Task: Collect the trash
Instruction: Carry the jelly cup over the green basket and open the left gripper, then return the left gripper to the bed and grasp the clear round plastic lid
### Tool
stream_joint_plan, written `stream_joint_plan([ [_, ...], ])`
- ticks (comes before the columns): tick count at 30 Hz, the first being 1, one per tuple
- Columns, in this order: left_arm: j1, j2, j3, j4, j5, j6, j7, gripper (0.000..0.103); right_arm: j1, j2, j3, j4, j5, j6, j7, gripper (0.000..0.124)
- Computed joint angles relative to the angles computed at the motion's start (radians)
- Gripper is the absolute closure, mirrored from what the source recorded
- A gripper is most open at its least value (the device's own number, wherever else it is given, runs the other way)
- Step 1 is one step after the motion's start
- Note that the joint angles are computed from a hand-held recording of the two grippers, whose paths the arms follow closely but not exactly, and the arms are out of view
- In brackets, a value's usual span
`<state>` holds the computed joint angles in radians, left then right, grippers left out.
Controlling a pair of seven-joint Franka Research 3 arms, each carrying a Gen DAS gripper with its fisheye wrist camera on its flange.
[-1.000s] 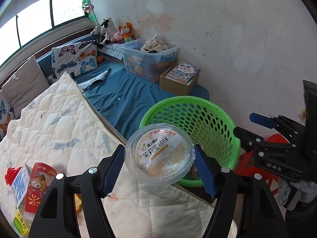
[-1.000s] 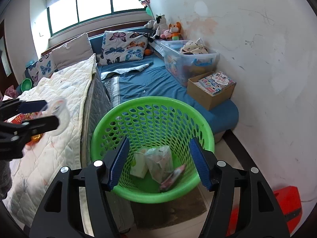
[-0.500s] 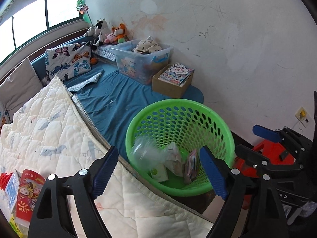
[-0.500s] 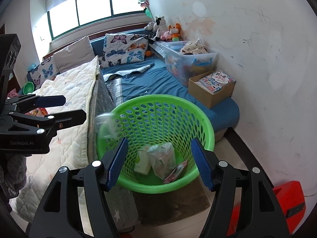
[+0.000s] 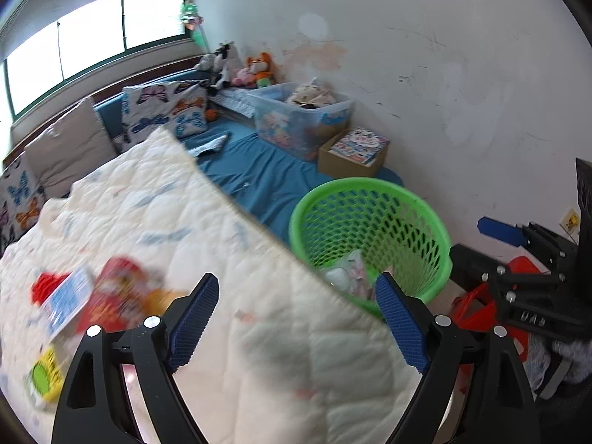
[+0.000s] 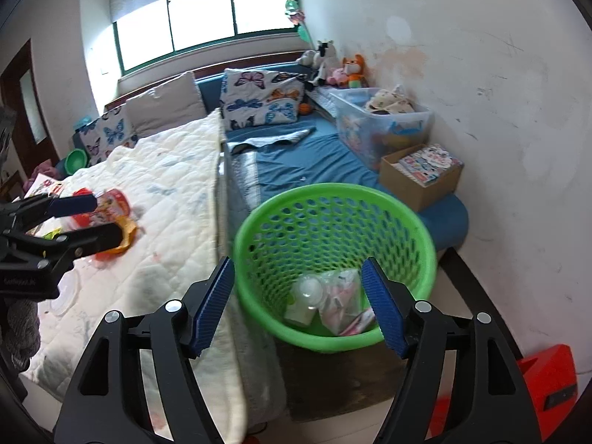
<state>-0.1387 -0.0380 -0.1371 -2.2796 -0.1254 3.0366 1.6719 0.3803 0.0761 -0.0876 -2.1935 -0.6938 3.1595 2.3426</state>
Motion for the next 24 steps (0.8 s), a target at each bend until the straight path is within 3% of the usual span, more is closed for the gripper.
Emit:
stream_joint_plan([
  [3, 0.005, -0.057, 0.018, -0.081, -0.010, 0.026, -0.008, 0.019, 0.005, 0.003, 0.016, -0.004, 0.027, 0.012, -0.024, 0.052],
  [8, 0.008, -0.160, 0.087, -0.219, 0.039, 0.050, -0.061, 0.017, 0.009, 0.013, 0.069, -0.012, 0.206, 0.023, -0.184, 0.050],
  [13, 0.061, -0.232, 0.131, -0.322, 0.125, 0.068, -0.127, 0.011, 0.037, 0.023, 0.093, -0.009, 0.325, 0.025, -0.304, 0.048],
  [18, 0.080, -0.254, 0.192, -0.367, 0.166, 0.043, -0.135, 0.009, 0.088, 0.036, 0.091, 0.001, 0.407, 0.025, -0.384, 0.047],
  [24, 0.125, -0.229, 0.191, -0.382, 0.196, 0.029, -0.131, 0.008, 0.128, 0.059, 0.107, 0.026, 0.521, 0.009, -0.498, 0.047],
])
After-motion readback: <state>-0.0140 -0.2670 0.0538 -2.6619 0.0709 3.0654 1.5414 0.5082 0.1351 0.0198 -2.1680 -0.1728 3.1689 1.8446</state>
